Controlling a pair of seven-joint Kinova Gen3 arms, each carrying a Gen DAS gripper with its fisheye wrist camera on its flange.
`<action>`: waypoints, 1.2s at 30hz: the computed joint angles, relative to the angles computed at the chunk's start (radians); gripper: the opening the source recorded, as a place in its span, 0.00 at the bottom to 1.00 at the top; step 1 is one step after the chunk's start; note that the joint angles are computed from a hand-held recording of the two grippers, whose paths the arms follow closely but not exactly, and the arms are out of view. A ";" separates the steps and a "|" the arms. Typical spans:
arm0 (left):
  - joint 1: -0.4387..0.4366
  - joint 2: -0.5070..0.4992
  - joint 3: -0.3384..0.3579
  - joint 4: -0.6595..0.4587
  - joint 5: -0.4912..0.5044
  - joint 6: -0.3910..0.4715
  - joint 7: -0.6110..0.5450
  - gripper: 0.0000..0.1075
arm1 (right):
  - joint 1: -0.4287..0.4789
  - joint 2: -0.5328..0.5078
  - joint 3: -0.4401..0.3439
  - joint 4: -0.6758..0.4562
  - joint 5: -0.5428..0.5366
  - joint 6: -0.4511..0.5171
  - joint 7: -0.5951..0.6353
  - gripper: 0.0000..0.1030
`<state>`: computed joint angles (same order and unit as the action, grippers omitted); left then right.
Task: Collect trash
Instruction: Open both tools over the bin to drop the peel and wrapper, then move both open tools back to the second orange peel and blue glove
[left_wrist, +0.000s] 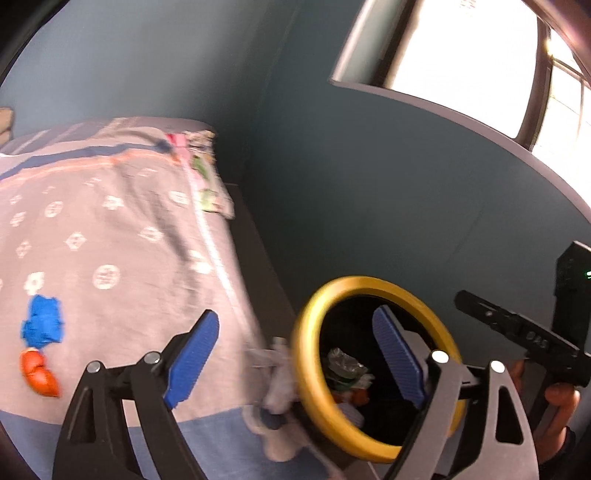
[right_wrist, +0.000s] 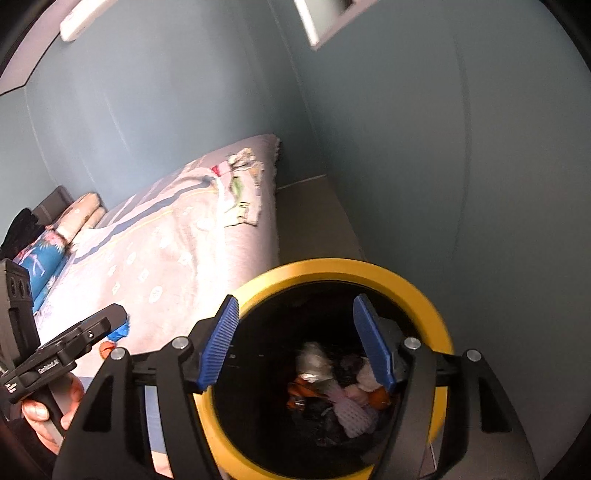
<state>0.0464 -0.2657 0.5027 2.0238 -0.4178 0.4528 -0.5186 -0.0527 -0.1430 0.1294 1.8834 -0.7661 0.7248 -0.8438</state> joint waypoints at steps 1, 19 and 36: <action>-0.001 -0.015 -0.012 0.010 0.003 0.007 -0.001 0.79 | -0.004 -0.001 -0.003 -0.002 -0.001 0.004 0.001 0.61; -0.154 -0.264 -0.326 0.252 0.211 0.129 -0.241 0.79 | -0.284 0.232 -0.296 -0.313 0.274 0.071 -0.355 0.64; -0.139 -0.113 -0.627 0.408 0.462 -0.083 -0.573 0.79 | -0.706 0.824 -0.310 -1.076 0.634 0.574 -0.700 0.64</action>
